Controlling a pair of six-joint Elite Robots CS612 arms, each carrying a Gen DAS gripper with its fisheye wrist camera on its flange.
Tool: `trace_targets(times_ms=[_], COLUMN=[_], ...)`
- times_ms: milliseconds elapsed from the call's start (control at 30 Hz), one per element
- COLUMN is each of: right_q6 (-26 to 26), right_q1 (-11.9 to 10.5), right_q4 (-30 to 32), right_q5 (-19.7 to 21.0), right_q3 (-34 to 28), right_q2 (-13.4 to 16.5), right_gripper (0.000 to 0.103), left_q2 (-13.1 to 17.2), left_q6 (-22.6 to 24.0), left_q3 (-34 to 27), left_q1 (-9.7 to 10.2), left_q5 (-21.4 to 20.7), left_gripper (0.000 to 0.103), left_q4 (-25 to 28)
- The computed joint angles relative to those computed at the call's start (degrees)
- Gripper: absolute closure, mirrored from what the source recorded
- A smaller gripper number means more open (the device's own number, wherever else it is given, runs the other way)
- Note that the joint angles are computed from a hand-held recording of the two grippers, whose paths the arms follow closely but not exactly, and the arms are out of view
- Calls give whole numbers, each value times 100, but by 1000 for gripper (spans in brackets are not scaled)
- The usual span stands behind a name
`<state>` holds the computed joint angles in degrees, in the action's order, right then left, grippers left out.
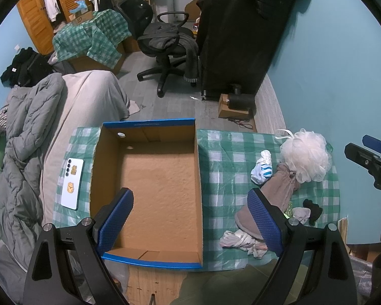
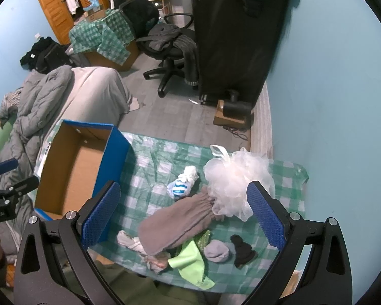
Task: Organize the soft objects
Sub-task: 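Reach the left gripper to the blue-striped sock bundle while the right gripper reaches the white puffer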
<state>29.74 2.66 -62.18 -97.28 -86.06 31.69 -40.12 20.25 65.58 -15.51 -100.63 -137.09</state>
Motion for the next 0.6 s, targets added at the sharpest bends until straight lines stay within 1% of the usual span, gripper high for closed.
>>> trace_targets(times_ms=[233,467,600], right_q6=[-155,-325,-441], right_q1=[-36,-174,-276], right_q4=[108,385,493], right_q5=[-123,-149,-63], right_q3=[-29,-138,-201], right_q2=[34,127,203], right_gripper=[5,5,5], left_q2=[9,92,173], left_q6=[106,330,468], left_q3=[-32,-120,-210], left_q1=[-12,-145,-231], left_q5=[-34,65,116], left_gripper=[11,11,11], left_q4=[122,256,344])
